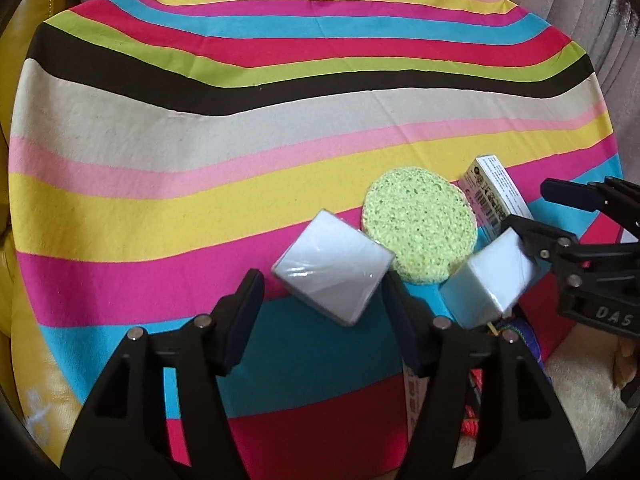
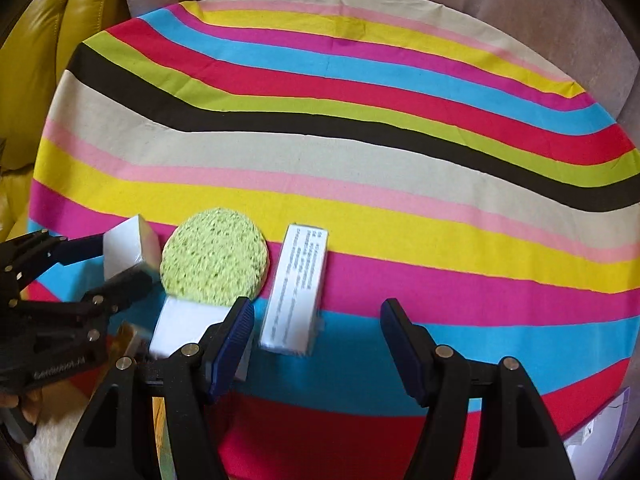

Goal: Organize objects
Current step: 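Grasp the white cube box with the left tool while the right tool grasps the white-blue box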

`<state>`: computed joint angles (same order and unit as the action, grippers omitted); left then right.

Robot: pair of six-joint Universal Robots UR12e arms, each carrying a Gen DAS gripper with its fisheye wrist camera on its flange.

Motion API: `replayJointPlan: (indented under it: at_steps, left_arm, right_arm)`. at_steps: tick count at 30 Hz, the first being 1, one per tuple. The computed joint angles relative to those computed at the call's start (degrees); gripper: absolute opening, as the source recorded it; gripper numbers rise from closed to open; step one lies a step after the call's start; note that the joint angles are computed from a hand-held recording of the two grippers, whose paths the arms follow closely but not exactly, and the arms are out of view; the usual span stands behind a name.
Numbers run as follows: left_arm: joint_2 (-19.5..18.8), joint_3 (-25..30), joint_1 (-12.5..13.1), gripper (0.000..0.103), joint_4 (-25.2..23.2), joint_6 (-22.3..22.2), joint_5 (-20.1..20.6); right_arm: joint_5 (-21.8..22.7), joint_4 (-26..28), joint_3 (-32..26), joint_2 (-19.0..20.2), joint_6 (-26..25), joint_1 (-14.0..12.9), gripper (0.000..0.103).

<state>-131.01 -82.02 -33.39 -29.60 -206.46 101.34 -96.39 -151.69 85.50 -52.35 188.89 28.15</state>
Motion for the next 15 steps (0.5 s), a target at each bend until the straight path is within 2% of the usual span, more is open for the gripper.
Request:
replayJointPlan:
  at_steps: [2,5,7,9,11,13,14,15]
  left_arm:
    - [-0.2,0.2,0.1,0.065,-0.1,-0.1,0.1]
    - [-0.2,0.2,0.1,0.057,0.4,0.0,-0.1]
    - [-0.2,0.0,0.1,0.055,0.6,-0.1,0.2]
    - [0.1,-0.4,0.0,0.055,0.6,-0.3,0.2]
    - [0.2,-0.6,0.0,0.055,0.9,-1.0,0.1]
    - [0.4,-0.8,-0.1,0.055,1.2,-1.7,0.6]
    - [0.6,-0.9,-0.2,0.054,1.5,-2.2,1.0]
    - [0.6,-0.9,-0.3,0.054,1.6,-2.7,1.2]
  right_arm:
    - [-1.1,-0.6,-0.5,0.5,0.0,0.3,0.067]
    - [-2.2,-0.2,-1.2,1.0,0.6,0.4,0.061]
    - [-2.2,-0.1,-1.1,0.9,1.1,0.3,0.059]
    - [-2.3,0.9,-1.5,1.2,1.3,0.3,0.049]
    - [-1.7,2.0,-1.9,1.5,0.9,0.3,0.047]
    - [-2.3,3.0,-2.6,2.1,0.4,0.5,0.039]
    - [-2.4,3.2,-2.5,2.1,0.5,0.5,0.031]
    - [-2.5,3.3,-2.5,2.2,0.7,0.5,0.027]
